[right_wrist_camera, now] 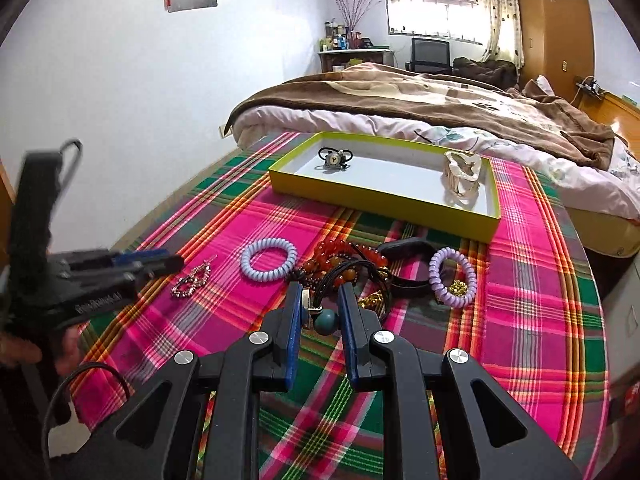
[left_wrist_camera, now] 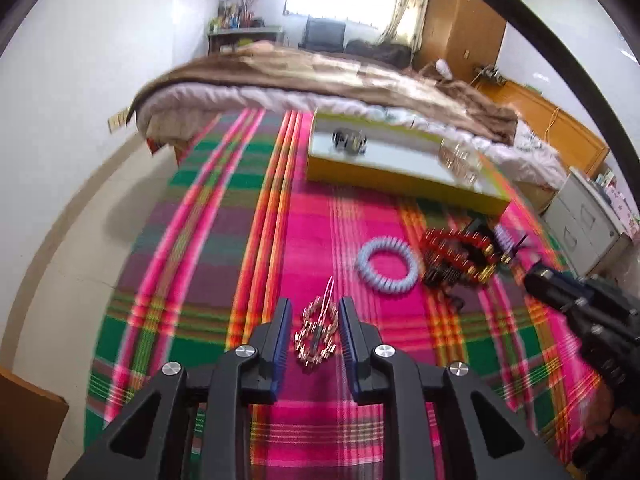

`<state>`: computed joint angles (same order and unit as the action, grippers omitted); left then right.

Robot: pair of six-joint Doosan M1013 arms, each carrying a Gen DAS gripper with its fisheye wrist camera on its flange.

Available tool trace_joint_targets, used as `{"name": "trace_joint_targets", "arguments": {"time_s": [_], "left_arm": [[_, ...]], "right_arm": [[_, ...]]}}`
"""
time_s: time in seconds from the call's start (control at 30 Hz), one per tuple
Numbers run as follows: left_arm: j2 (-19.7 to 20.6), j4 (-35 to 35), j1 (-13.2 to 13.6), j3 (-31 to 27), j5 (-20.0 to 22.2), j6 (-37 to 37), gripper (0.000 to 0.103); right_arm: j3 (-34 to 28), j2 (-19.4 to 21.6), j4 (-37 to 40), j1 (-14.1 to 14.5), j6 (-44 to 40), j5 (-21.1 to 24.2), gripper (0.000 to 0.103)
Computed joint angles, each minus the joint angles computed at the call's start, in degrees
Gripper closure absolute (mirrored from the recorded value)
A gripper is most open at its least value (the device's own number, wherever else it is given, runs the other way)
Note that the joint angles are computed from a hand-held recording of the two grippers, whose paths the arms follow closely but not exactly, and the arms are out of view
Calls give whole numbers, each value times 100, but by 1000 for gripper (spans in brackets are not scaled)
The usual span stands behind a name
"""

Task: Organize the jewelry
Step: 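Lift the pendant with the left tool while the right tool grasps the black hair tie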

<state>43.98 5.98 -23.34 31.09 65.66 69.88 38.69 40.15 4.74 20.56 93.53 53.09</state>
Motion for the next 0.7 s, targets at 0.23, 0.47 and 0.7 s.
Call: {"name": "trace_joint_targets", "arguments": {"time_s": [0.23,0.47,0.7], "left_arm": [[202,59,-48,-207,255,124,57],[418,492,-129,-590,522,213,76],[356,395,-87,-535,456,154,79]], "right_arm": [[43,-19,17,-8,28,-40,84],[57,-41,9,-13,11,-89,84],[-23,-11,-21,-18,12,-64,84]]}}
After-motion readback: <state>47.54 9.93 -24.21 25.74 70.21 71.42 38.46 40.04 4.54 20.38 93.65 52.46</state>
